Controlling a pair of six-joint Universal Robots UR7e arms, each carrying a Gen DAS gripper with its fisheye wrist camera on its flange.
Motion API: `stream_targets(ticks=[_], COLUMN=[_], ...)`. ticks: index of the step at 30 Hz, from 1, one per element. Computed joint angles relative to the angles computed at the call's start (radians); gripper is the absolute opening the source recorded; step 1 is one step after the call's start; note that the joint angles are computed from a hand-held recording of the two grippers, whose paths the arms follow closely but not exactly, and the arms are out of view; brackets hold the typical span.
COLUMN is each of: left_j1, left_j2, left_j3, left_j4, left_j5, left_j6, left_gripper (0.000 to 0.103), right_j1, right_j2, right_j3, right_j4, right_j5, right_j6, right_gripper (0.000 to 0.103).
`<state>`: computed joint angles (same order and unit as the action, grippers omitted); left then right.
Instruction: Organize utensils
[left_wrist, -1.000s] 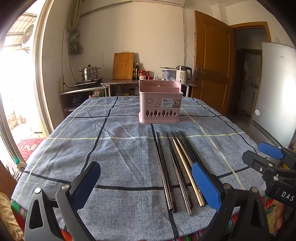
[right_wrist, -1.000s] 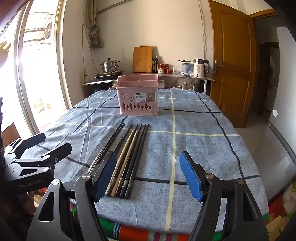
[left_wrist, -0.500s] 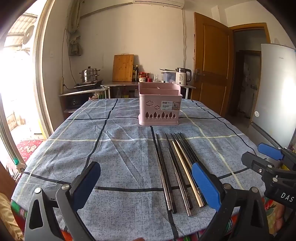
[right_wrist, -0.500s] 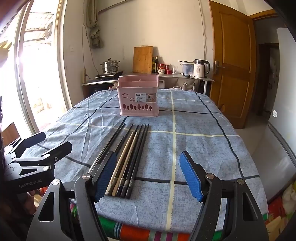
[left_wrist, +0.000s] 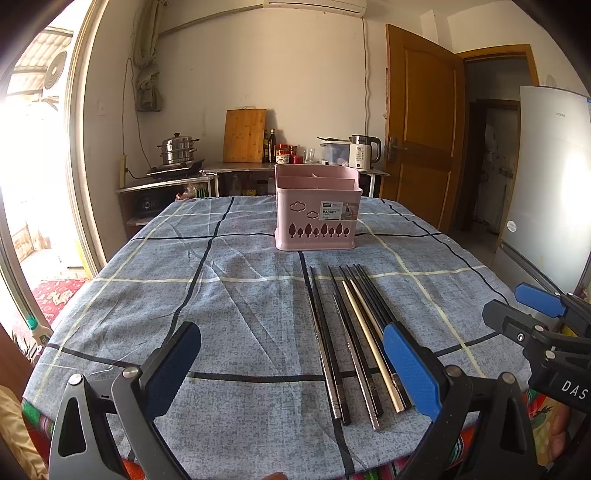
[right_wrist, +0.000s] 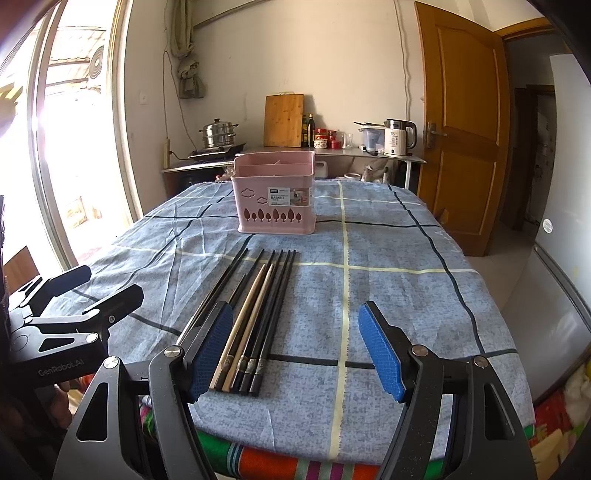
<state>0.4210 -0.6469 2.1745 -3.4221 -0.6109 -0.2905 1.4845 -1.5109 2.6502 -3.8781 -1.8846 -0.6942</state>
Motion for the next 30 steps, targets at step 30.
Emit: stream_targets(ticks=[30], left_j1=[-0.002], left_j2=[0.001], left_j3=[0.000], left_j4=[0.006], left_j5=[-0.001], left_j6=[0.000], left_gripper=[0.100], right_j1=[-0.008], right_j2=[-0.017], right_j3=[0.004], right_j4=[0.008], right_j5=[0.007], right_j6=[0.001], right_gripper=[0.071])
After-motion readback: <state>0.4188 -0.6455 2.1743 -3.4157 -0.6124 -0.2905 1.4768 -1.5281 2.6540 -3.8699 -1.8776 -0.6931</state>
